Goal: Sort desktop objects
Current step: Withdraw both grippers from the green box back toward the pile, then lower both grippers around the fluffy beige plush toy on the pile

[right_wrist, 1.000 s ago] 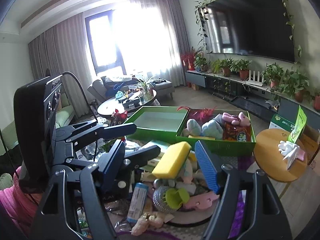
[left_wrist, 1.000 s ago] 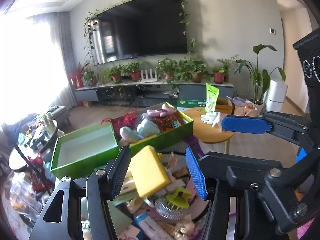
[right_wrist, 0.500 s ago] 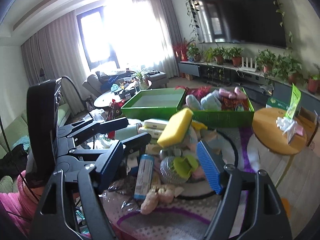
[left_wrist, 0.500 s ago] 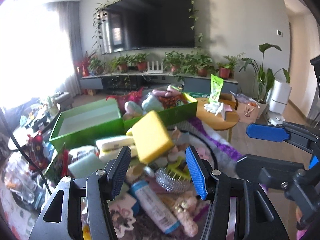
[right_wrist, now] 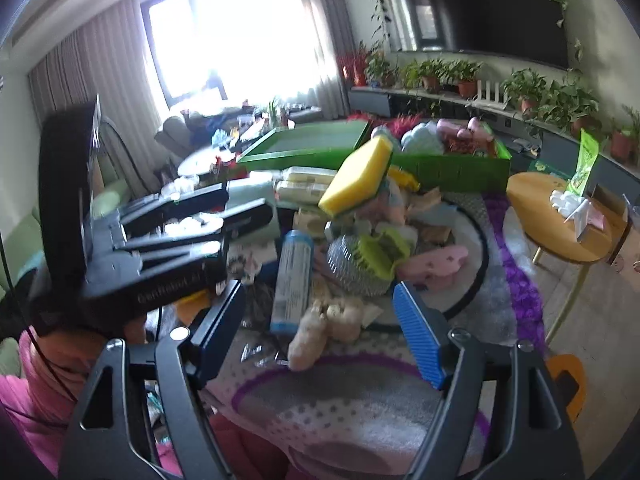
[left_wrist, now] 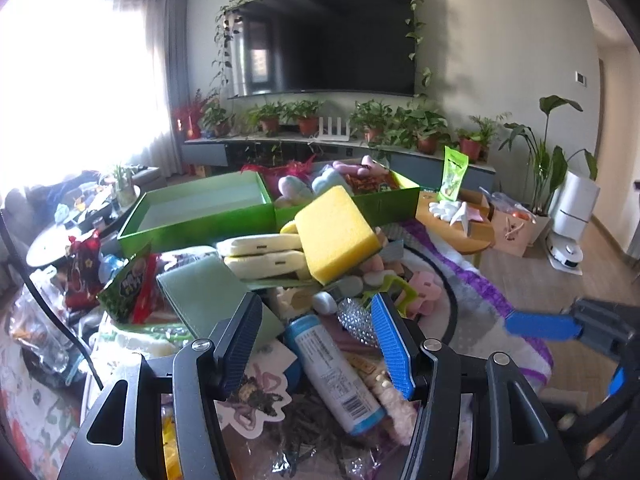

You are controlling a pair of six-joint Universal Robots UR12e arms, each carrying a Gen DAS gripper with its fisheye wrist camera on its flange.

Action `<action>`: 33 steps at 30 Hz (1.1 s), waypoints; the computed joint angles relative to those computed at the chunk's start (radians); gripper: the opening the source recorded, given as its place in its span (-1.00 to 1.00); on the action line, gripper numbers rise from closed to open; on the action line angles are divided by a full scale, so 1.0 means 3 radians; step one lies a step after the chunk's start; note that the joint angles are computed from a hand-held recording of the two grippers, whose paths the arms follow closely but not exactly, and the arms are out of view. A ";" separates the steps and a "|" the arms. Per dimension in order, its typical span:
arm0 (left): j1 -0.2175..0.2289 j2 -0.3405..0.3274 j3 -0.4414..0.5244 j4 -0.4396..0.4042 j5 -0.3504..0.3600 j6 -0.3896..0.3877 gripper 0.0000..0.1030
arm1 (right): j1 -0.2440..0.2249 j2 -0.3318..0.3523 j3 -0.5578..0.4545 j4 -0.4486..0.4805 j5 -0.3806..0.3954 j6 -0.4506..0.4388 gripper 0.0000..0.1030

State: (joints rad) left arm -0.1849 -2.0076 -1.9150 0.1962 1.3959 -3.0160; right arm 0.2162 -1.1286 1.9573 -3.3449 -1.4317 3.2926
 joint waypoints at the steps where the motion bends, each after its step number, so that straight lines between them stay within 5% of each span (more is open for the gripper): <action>1: -0.0001 0.0001 -0.0007 -0.0003 -0.0007 0.0014 0.12 | -0.0001 0.0009 0.0001 0.0030 0.0030 0.0006 0.49; 9: 0.0007 -0.0028 -0.0016 -0.0037 0.0036 -0.0016 0.12 | 0.0017 0.0118 -0.0084 0.0413 0.0123 0.0050 0.44; 11: 0.0020 -0.0031 -0.0013 -0.0055 0.0035 -0.0055 0.12 | 0.0027 0.0153 -0.0116 0.0497 0.0148 0.0014 -0.14; 13: 0.0030 -0.0032 -0.0012 -0.0067 0.0044 -0.0084 0.12 | 0.0048 0.0176 -0.0167 0.0663 0.0092 -0.0039 -0.41; 21: 0.0036 -0.0047 -0.0007 -0.0102 0.0028 -0.0068 0.12 | 0.0054 0.0234 -0.0231 0.0887 0.0156 -0.0043 -0.43; 24: 0.0026 -0.0044 -0.0006 -0.0126 -0.0020 -0.0010 0.12 | 0.0033 0.0203 -0.0172 0.0791 0.0160 -0.0027 -0.73; 33: -0.0082 -0.0060 -0.0002 -0.0342 -0.0365 0.0411 0.12 | -0.0089 -0.0019 0.0137 0.0531 -0.0368 0.0079 -0.70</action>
